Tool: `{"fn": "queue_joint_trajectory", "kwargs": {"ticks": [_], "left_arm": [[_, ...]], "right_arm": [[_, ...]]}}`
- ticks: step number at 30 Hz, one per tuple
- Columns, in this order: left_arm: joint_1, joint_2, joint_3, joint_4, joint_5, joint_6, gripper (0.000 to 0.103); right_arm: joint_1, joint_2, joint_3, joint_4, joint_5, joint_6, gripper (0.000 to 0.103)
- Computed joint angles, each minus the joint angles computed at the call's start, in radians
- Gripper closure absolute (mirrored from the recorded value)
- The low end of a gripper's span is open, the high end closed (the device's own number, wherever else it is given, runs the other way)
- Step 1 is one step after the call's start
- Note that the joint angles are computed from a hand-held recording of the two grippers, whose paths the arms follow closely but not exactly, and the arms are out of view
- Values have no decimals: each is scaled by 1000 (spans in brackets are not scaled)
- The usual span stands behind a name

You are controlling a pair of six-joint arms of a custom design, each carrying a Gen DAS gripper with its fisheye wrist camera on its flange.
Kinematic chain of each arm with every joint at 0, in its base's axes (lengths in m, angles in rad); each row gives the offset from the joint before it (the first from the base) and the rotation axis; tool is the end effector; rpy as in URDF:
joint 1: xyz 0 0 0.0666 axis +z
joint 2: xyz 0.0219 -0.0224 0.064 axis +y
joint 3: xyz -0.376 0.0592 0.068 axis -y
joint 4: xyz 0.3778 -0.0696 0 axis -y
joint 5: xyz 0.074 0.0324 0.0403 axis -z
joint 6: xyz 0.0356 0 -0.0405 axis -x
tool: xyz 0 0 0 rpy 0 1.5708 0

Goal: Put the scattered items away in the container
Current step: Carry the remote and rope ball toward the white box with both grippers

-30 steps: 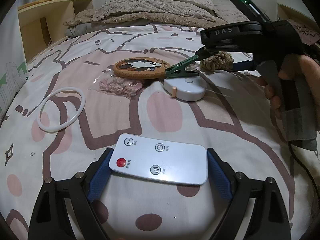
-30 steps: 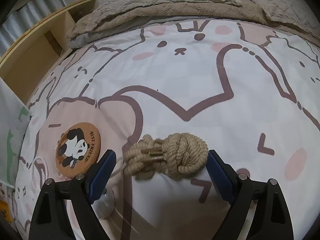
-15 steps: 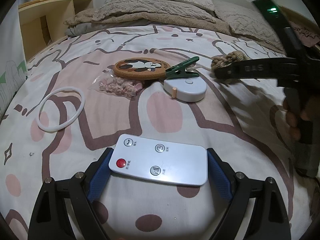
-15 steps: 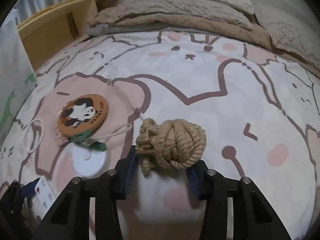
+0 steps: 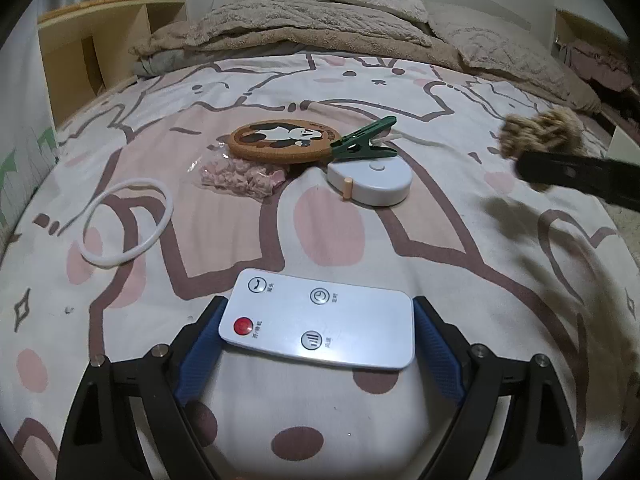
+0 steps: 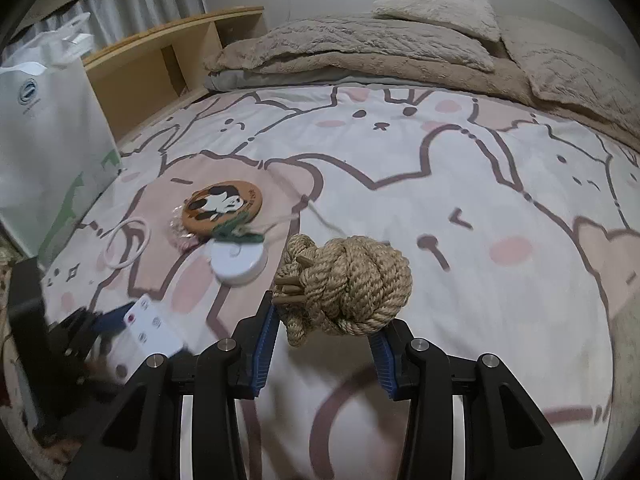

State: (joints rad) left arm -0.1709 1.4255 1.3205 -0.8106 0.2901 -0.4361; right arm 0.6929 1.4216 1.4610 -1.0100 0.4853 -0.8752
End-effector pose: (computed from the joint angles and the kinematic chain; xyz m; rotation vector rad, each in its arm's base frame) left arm 0.4674 -0.0914 0.3870 0.8469 2.2979 -0.2443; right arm 0.3726 0.2873 0.4402 0.3989 2.3580 0.1031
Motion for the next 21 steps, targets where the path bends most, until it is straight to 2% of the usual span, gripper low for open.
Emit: {"fn": "queue_joint_trajectory", "kwargs": {"ticks": [5, 14, 17, 21], "left_arm": [[-6, -20, -14, 13, -29, -9, 14], [12, -42, 13, -62, -12, 42, 14], [4, -66, 18, -94, -11, 76, 14], [-25, -123, 2, -102, -1, 97, 14]], "right_arm": [[46, -34, -17, -40, 19, -47, 59], [118, -78, -27, -88, 57, -127, 59], [145, -88, -14, -121, 81, -135, 59], [179, -103, -1, -167, 108, -148, 59]]}}
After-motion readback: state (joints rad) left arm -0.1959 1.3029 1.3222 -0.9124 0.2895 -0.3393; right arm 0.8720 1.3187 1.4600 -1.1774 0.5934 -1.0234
